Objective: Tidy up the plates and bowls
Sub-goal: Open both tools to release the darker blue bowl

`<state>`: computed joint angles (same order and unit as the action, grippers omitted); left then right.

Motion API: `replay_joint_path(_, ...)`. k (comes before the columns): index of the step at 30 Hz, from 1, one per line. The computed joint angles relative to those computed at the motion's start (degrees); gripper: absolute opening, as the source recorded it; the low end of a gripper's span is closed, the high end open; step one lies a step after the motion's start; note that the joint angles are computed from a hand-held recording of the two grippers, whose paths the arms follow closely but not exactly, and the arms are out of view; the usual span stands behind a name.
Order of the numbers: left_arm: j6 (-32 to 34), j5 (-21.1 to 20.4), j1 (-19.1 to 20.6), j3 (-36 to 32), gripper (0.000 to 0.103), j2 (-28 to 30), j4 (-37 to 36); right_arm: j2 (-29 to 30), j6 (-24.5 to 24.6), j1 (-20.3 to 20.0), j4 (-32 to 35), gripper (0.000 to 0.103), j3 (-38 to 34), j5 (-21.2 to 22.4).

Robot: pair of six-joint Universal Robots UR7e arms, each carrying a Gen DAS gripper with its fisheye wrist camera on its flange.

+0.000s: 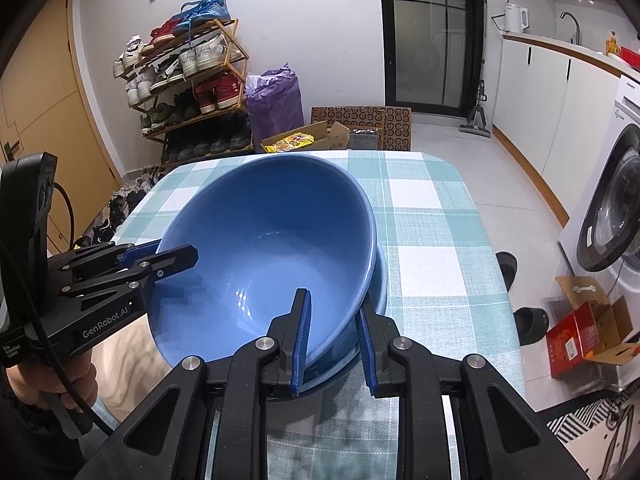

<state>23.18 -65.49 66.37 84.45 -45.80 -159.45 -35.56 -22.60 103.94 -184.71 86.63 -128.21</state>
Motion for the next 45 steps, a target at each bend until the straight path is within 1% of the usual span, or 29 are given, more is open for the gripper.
replay_joint_path(8,0.5,0.8,-0.1,-0.1,0.018,0.4,0.0,0.5,-0.8,-0.2,-0.2,0.022,-0.3,-1.2)
replay_joint_path(18,1.0,1.2,-0.1,0.0,0.019,0.5,0.3,-0.2,-0.6,-0.5,-0.4,0.023,0.6,-0.2)
replay_joint_path(23,1.6,1.0,-0.1,0.2,0.021,0.4,-0.3,0.5,-1.6,-0.3,-1.9,0.025,0.2,-2.2)
replay_joint_path(29,2.3,1.5,-0.2,0.3,0.021,0.6,-0.7,0.0,-0.9,-0.7,-1.5,0.025,0.8,-2.2)
replay_joint_path(32,1.9,1.6,-0.1,0.1,0.021,0.6,0.3,-0.2,-0.7,-0.9,-1.2,0.027,1.0,-1.7)
replay_joint_path(35,1.9,1.8,-0.1,0.1,0.021,0.6,0.5,0.1,-1.7,-0.9,-1.6,0.027,0.8,-2.1)
replay_joint_path(37,1.8,1.7,-0.1,0.1,0.021,0.6,0.6,0.2,-1.4,-1.1,-1.2,0.027,0.7,-2.0)
replay_joint_path(41,1.6,1.8,0.0,0.0,0.026,0.6,0.5,0.2,-1.1,-1.4,-0.8,0.032,0.7,-2.0)
replay_joint_path(45,1.6,1.6,0.1,0.0,0.027,0.5,0.5,0.3,-1.1,-1.7,-0.7,0.034,0.6,-2.0)
